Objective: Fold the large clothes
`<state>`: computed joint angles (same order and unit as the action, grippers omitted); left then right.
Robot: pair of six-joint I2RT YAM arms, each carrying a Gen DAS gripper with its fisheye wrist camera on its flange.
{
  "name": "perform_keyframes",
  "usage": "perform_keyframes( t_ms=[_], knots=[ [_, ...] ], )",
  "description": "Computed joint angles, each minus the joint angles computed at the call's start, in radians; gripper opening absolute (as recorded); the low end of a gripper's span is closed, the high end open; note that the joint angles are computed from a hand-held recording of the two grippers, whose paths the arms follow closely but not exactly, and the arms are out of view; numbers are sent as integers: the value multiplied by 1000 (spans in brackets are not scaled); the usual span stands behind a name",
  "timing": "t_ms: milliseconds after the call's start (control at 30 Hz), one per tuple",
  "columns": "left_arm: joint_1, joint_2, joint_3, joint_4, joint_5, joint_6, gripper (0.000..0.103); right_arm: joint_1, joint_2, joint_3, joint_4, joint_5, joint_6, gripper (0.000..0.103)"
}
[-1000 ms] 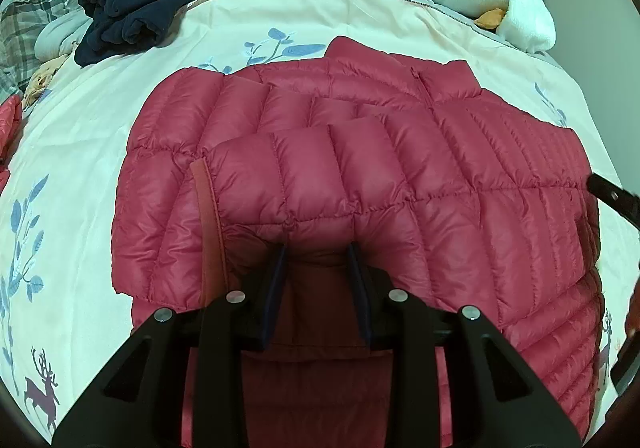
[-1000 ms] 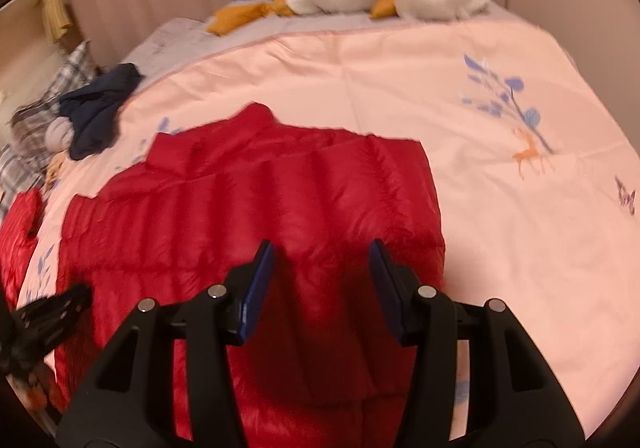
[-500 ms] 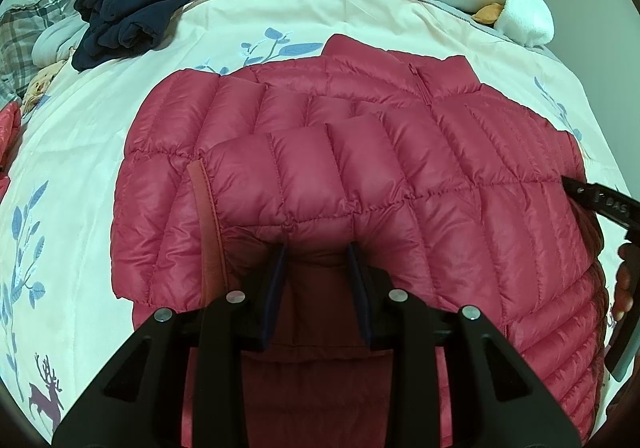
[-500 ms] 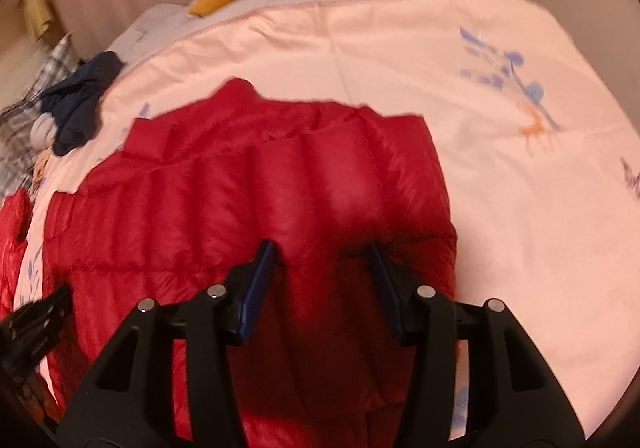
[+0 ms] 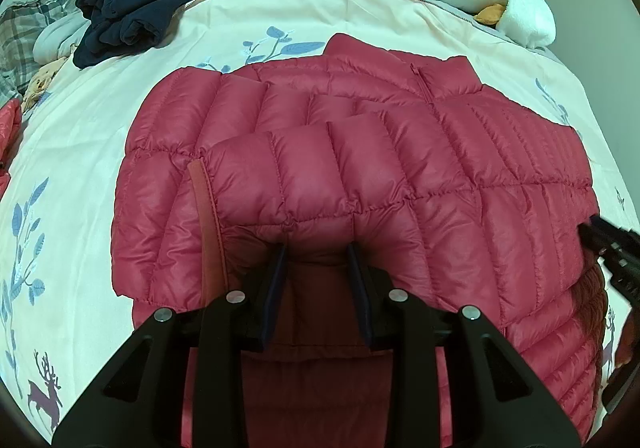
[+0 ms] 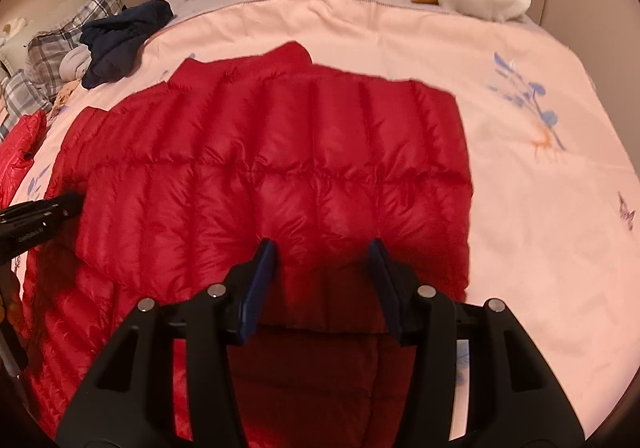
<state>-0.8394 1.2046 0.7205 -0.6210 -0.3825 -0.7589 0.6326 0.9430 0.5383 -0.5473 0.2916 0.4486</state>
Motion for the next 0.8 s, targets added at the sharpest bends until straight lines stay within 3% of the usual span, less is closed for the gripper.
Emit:
perform_keyframes(
  t_ms=[167,367,500,667,800],
  knots=[
    [0,2,0,1,0,0,33,4,10,8,-10,4,10,51],
    [1,1,-3,5,0,1,33,92,-94,19,-58,55,52,51],
    [2,4,-1,2,0,5,33,100,-24,26,-48,59,48,51],
    [0,5,-2,2,-2,2,33,39,-11,-2,-5,-9,43,51],
    [-24,-8,5,-23,-29,-34,33,85,-46,17,-51,32,63,51]
  ],
)
